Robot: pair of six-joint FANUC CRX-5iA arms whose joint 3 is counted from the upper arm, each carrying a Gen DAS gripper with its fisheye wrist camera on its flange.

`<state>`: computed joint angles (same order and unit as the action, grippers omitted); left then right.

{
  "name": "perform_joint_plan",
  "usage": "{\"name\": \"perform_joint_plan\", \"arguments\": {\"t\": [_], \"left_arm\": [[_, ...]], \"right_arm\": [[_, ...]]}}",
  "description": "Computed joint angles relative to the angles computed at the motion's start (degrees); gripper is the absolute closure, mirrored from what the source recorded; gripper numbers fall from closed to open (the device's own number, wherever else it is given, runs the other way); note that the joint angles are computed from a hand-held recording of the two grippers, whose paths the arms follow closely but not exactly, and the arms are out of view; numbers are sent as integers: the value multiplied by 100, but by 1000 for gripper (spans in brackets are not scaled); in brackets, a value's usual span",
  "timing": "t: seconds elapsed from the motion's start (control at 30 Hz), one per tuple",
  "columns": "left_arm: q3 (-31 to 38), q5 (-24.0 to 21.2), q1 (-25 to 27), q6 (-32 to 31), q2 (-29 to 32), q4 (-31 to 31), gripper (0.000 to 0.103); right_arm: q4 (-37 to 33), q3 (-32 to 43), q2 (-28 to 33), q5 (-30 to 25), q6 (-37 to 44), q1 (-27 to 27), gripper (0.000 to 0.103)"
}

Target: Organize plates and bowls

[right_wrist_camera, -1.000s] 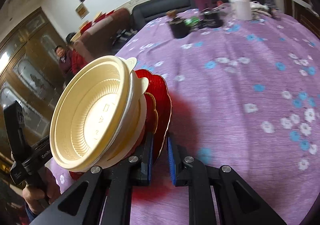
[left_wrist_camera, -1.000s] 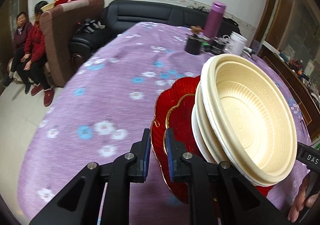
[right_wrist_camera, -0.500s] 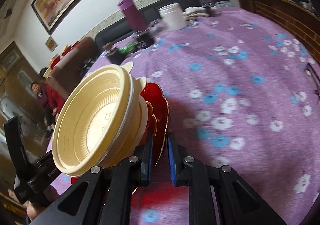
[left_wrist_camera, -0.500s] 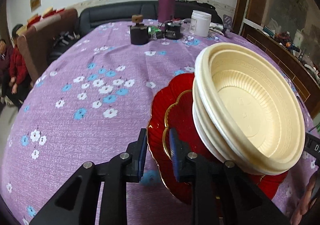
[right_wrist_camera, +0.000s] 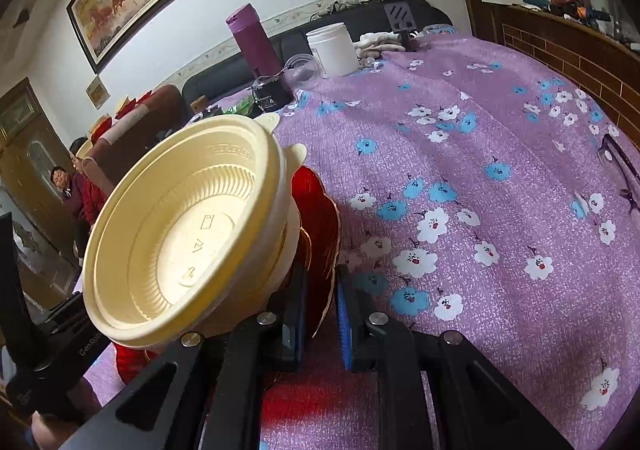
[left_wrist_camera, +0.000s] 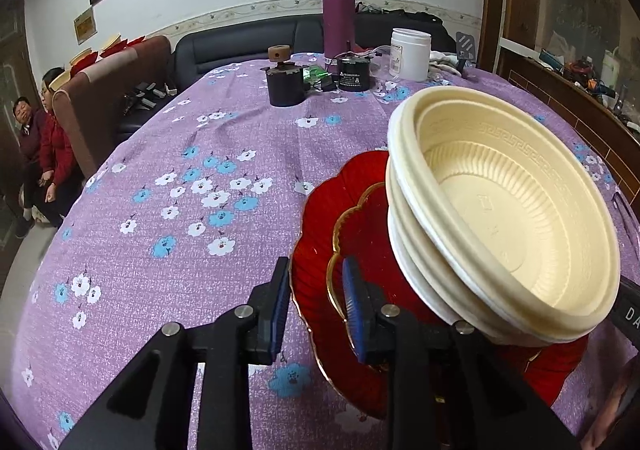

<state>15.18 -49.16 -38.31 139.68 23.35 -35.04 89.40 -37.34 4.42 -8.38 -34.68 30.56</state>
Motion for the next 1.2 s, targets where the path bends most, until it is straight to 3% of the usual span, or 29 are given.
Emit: {"name": "perform_joint_plan", "arguments": {"t": [0.23, 0.4, 0.73, 0.83, 1.03, 1.2], "left_arm": [[-127, 144, 43, -75, -66, 145, 78], [-297, 267, 34, -126, -187, 169, 78], [-573, 478, 82, -110, -386, 240, 75], [-671, 519, 81, -28, -462, 185, 66], [-872, 633, 89, 88, -620, 142, 63], [-1105, 779, 74, 240, -803, 59, 55]], "right_arm": [[-114, -1, -3, -23, 82, 36, 87], [-969, 1, -64, -208, 710, 312, 86], [-1902, -15, -215, -594, 1366, 724, 85], [-1822, -69, -293, -722, 1293, 797, 85], [-1733, -154, -426, -966, 1153, 931, 85], [-1670, -211, -548, -1256, 1024, 1101, 85]]}}
